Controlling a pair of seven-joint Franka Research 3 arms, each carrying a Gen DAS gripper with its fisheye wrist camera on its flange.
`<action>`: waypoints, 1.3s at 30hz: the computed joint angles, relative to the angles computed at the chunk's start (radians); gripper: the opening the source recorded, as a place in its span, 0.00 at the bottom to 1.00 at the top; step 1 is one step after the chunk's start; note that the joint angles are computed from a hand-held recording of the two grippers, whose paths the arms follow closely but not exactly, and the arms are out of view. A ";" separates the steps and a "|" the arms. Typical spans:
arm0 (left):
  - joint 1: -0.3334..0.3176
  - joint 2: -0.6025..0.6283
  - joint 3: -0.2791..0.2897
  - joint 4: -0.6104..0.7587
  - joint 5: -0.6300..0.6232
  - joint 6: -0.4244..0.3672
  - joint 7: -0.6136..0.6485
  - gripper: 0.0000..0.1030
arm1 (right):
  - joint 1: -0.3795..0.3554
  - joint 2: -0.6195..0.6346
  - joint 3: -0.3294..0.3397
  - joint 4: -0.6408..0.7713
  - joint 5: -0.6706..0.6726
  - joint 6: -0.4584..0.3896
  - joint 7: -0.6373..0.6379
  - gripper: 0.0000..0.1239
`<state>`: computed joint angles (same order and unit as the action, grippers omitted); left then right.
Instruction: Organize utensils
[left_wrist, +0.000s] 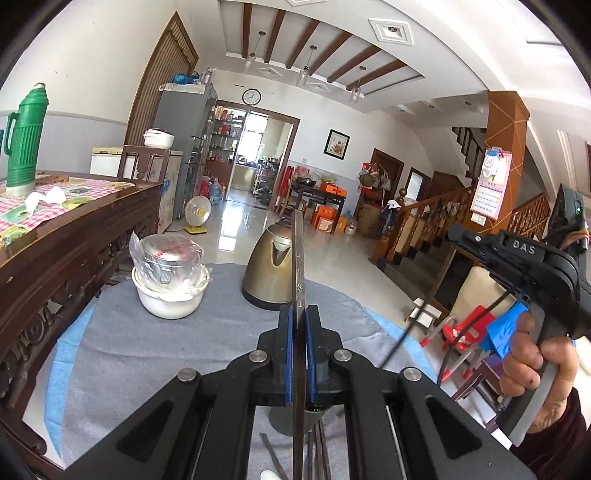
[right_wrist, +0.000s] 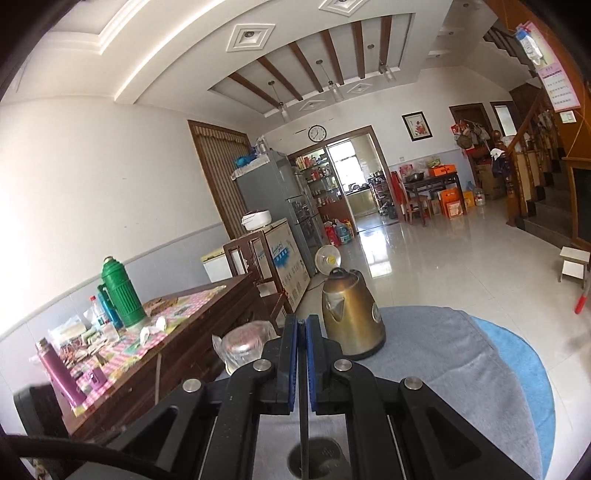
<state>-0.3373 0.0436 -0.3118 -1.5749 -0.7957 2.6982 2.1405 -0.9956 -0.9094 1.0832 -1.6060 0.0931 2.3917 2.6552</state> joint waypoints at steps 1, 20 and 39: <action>-0.001 0.012 -0.001 0.016 -0.006 -0.002 -0.002 0.07 | -0.012 0.004 0.004 0.012 -0.002 -0.003 0.000 0.04; -0.109 0.383 -0.057 0.344 0.272 0.298 -0.299 0.07 | 0.116 0.012 0.006 -0.271 0.038 0.125 0.054 0.04; -0.256 0.415 0.125 0.199 0.670 0.465 -0.648 0.07 | 0.271 0.133 -0.012 -0.368 -0.145 0.213 0.217 0.06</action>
<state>-0.5931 0.4582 -0.1865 -1.3759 -0.1257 3.1629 1.4927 -0.7247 -0.7766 1.0711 -1.9744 -0.0518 2.6046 2.8725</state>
